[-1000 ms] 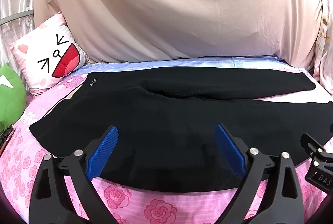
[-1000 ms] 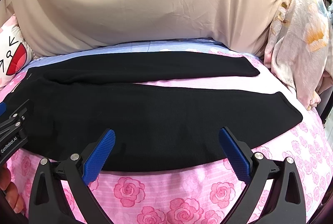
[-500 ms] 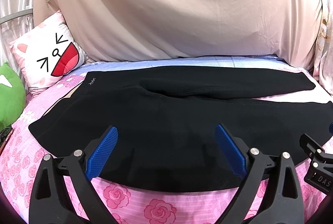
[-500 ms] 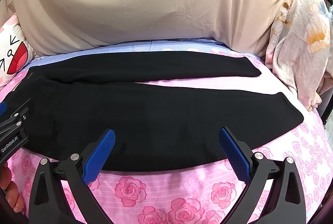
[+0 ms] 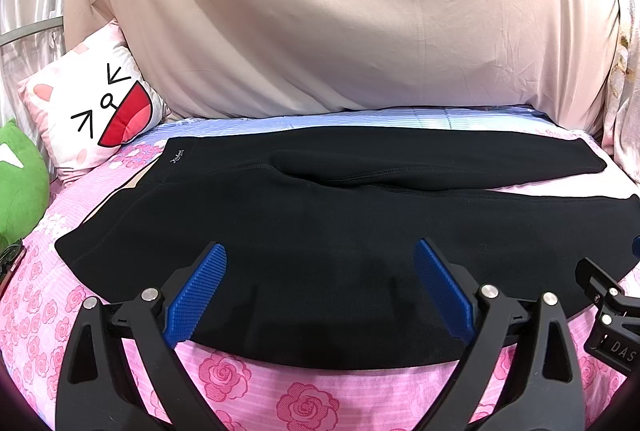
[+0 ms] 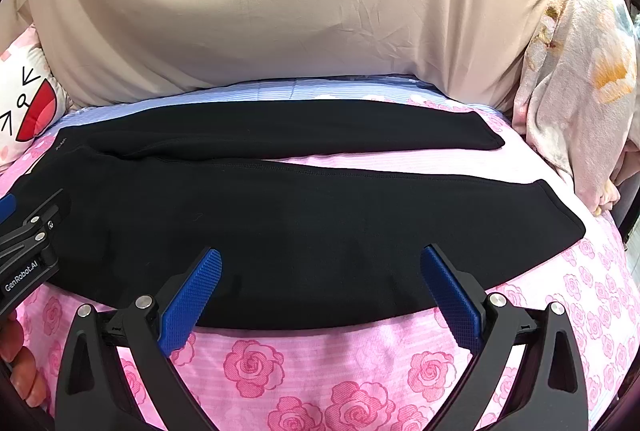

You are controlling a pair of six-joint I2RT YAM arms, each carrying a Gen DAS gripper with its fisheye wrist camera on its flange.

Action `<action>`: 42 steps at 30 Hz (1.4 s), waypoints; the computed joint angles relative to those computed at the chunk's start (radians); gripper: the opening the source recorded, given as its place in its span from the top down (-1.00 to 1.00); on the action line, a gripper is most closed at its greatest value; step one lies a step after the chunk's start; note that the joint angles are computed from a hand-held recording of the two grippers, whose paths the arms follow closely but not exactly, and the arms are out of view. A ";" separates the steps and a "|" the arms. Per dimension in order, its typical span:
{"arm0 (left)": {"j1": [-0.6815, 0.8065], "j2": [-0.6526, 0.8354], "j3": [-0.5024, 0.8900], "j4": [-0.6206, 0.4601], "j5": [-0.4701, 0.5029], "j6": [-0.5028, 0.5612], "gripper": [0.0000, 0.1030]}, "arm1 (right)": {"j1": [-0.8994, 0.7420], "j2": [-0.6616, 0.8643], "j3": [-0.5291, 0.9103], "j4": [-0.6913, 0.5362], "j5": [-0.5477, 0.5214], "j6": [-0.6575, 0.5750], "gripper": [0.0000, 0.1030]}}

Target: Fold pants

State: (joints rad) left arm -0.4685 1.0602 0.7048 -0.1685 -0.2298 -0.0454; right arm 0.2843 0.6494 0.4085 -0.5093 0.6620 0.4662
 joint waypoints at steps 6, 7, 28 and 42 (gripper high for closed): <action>-0.001 0.000 0.000 0.000 -0.001 0.000 -0.81 | 0.000 0.001 0.005 -0.004 -0.001 0.000 -0.90; -0.001 0.000 0.000 0.000 -0.001 0.000 -0.81 | -0.001 0.000 0.004 -0.004 -0.002 -0.001 -0.90; -0.018 0.013 0.000 -0.002 -0.015 -0.002 -0.91 | 0.001 0.013 0.009 0.002 -0.002 0.001 -0.90; -0.016 0.012 0.002 -0.009 -0.012 -0.003 -0.91 | 0.001 0.008 0.011 -0.008 -0.003 0.003 -0.90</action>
State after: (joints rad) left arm -0.4845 1.0722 0.7067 -0.1776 -0.2418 -0.0480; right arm 0.2858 0.6570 0.4191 -0.5172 0.6595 0.4693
